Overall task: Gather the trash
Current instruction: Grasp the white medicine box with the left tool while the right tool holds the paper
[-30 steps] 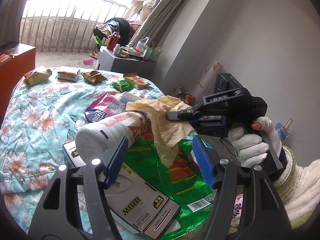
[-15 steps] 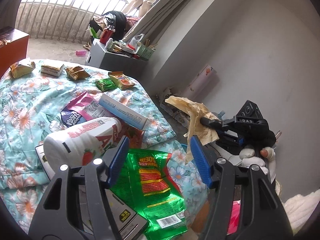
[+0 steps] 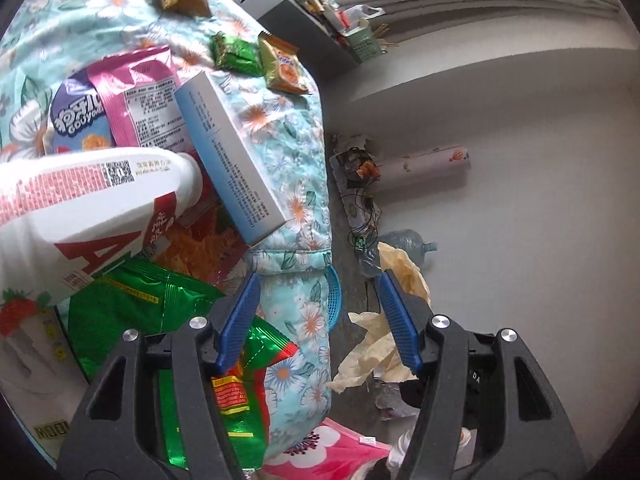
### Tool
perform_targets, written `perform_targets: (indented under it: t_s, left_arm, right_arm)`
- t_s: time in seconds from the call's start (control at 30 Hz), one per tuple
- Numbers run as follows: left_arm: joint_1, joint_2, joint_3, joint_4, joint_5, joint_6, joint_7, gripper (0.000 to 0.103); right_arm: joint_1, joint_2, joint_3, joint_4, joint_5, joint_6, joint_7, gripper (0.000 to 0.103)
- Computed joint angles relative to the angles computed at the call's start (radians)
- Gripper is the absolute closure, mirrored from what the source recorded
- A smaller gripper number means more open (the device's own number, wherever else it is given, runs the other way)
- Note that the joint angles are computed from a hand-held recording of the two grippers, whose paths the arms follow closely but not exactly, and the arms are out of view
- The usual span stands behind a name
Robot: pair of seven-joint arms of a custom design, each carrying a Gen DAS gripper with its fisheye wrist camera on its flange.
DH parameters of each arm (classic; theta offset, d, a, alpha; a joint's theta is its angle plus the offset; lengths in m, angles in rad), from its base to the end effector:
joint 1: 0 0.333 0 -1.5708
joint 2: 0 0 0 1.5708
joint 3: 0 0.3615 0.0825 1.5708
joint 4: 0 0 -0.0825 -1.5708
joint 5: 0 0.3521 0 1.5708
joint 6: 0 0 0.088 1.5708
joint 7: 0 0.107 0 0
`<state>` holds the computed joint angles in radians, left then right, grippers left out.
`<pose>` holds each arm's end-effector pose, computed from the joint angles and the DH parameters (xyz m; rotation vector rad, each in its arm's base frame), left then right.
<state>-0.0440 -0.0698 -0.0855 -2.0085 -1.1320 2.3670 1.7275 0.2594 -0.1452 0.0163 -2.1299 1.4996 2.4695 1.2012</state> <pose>0.5362 -0.0822 0.5951 2.0628 -1.3697 1.2561 0.4929 0.1376 0.5810 -1.0818 1.6548 0.5583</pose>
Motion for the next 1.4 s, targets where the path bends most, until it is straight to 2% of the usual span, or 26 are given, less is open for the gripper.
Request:
perform_targets:
  t_s: [0.2,0.33,0.53,0.7,0.97,1.07,1.13,1.2,1.23,1.33,1.4]
  left_arm:
    - [-0.017,0.040,-0.032,0.029,0.116,0.079,-0.187,0.044]
    - [-0.033,0.064,-0.056,0.030,0.261,0.167,-0.330,0.044]
    - [-0.048,0.088,-0.074,0.015,0.347,0.232,-0.449,0.046]
    - [-0.057,0.092,-0.083,-0.010,0.485,0.322,-0.580,0.046]
    - [-0.065,0.094,-0.090,-0.022,0.486,0.397,-0.617,0.046]
    - [-0.067,0.105,-0.090,-0.023,0.565,0.436,-0.706,0.046]
    - [-0.067,0.115,-0.092,-0.019,0.612,0.451,-0.744,0.049]
    - [-0.064,0.124,-0.096,-0.016,0.641,0.463,-0.758,0.064]
    - [-0.064,0.127,-0.096,-0.016,0.675,0.470,-0.776,0.066]
    - [-0.064,0.125,-0.098,-0.029,0.756,0.499,-0.813,0.066]
    - [-0.060,0.120,-0.104,-0.035,0.760,0.506,-0.796,0.067]
  right_arm:
    - [-0.018,-0.026,-0.020,-0.038,0.058,-0.026,-0.054,0.097]
    - [-0.022,-0.035,-0.021,-0.062,0.085,-0.036,-0.080,0.097]
    - [-0.029,-0.032,-0.025,-0.100,0.135,-0.077,-0.110,0.097]
    - [-0.035,-0.035,-0.023,-0.117,0.134,-0.092,-0.119,0.097]
    - [-0.048,-0.036,-0.028,-0.137,0.139,-0.115,-0.123,0.097]
    - [-0.052,-0.040,-0.028,-0.141,0.140,-0.112,-0.123,0.097]
    - [-0.053,-0.046,-0.028,-0.146,0.139,-0.108,-0.120,0.097]
    - [-0.055,-0.049,-0.029,-0.150,0.137,-0.105,-0.119,0.097]
    - [-0.055,-0.051,-0.029,-0.152,0.135,-0.102,-0.117,0.097]
    - [-0.057,-0.056,-0.029,-0.156,0.124,-0.094,-0.108,0.097]
    - [-0.057,-0.060,-0.029,-0.158,0.115,-0.088,-0.100,0.097]
